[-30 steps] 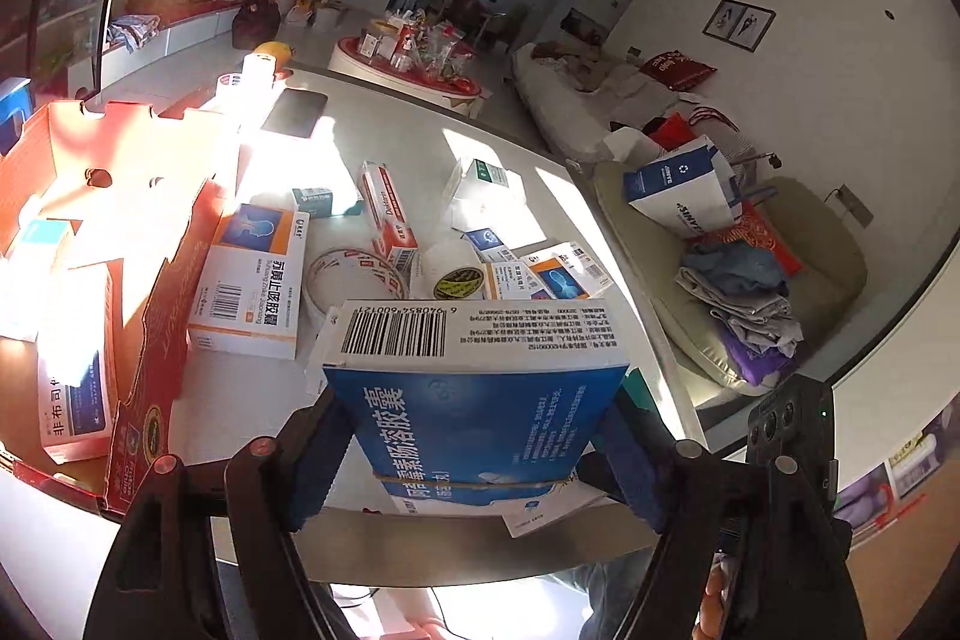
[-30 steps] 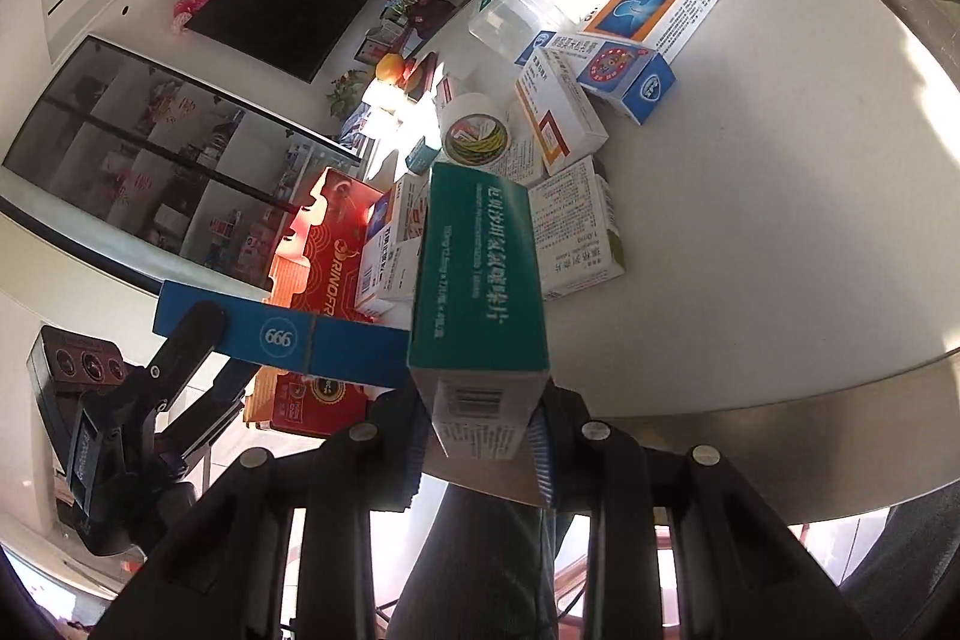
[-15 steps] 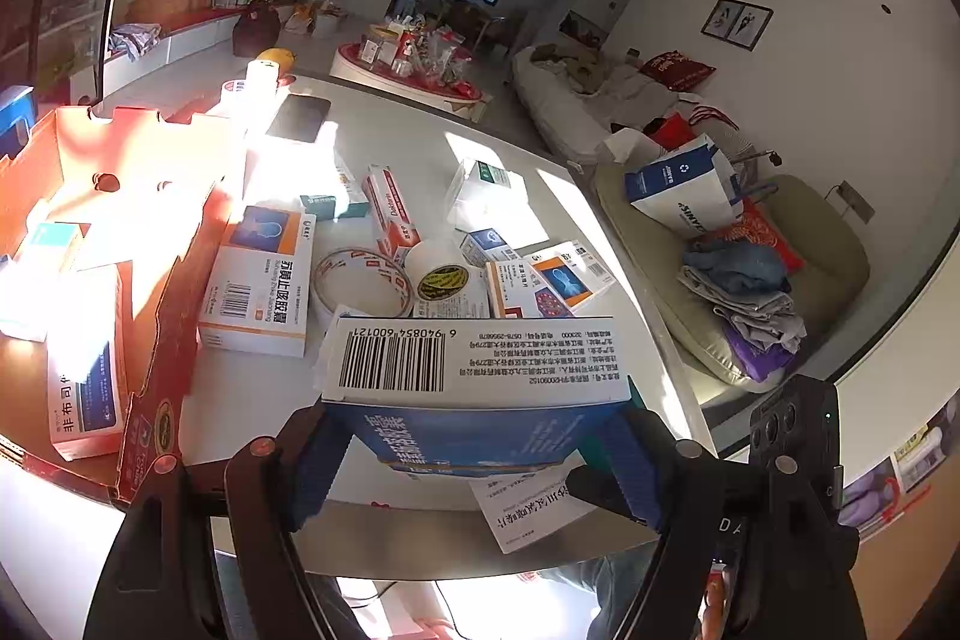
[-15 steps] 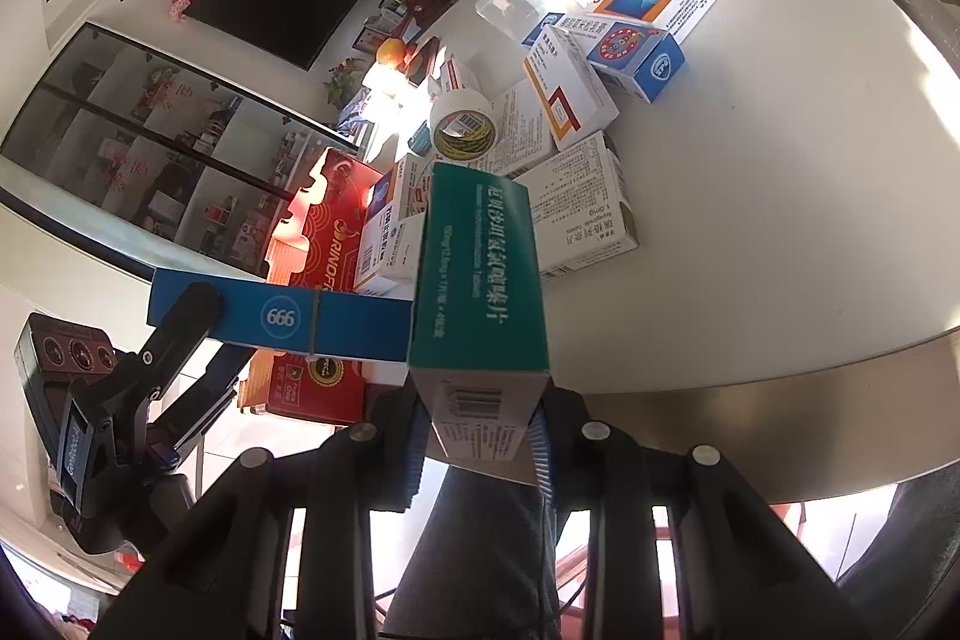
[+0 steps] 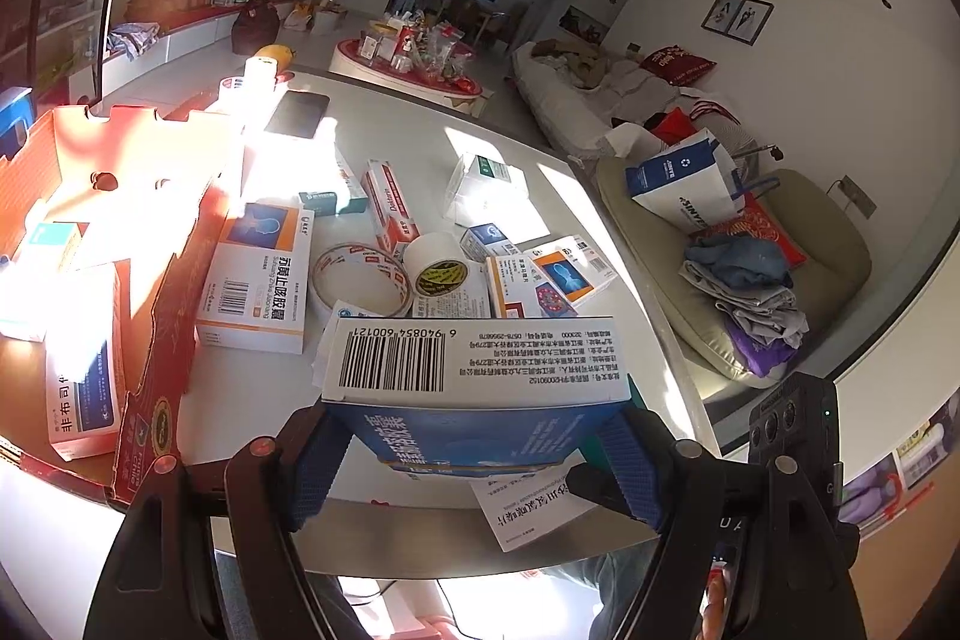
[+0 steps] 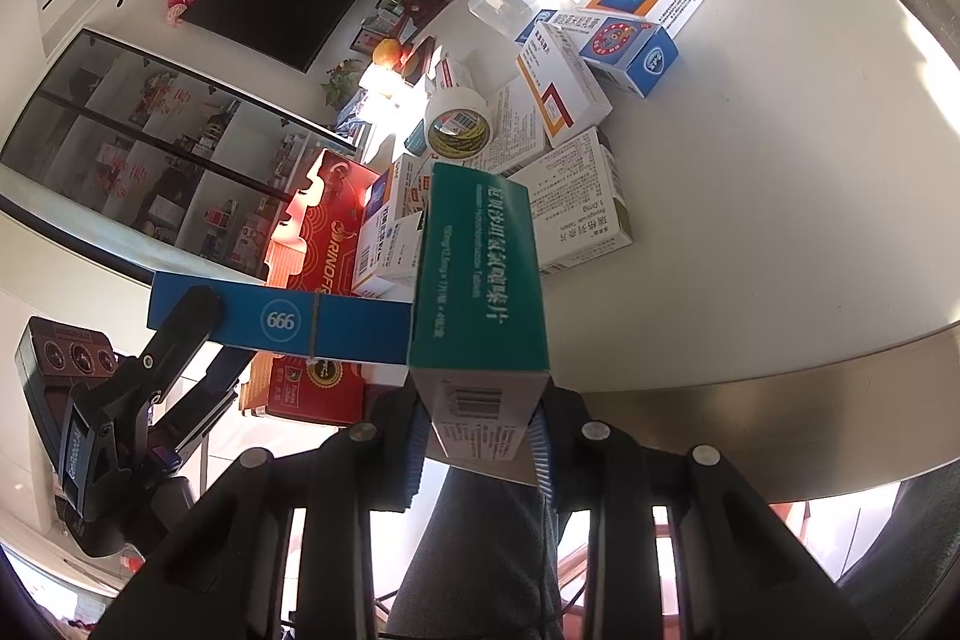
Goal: Organize objects
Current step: 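Lift the green box with the right gripper while the left lifts the blue box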
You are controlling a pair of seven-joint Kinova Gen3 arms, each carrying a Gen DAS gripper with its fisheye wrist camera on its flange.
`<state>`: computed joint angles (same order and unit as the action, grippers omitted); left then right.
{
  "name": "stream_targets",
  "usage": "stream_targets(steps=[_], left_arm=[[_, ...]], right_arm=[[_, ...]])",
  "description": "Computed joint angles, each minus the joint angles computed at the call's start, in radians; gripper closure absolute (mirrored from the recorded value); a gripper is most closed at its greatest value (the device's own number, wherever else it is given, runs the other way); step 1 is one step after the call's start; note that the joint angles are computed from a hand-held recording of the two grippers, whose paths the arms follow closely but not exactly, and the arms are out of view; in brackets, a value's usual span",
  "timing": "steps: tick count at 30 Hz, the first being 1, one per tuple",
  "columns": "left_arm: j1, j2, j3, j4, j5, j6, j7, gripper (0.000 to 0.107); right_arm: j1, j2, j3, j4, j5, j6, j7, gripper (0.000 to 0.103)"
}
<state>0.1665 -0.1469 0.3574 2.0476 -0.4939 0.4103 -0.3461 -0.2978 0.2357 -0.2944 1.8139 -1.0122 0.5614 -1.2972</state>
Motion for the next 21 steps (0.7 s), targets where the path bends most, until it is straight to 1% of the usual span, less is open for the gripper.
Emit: stream_targets(steps=[10, 21], left_arm=[[0.003, 0.002, 0.003, -0.003, -0.015, 0.008, 0.015, 0.026], [0.003, -0.001, -0.001, -0.003, -0.012, 0.002, 0.003, 0.027]], right_arm=[[0.0, 0.0, 0.002, -0.001, 0.001, 0.002, -0.004, 0.075], [-0.004, -0.006, 0.003, 0.0, 0.002, 0.005, -0.009, 0.075]])
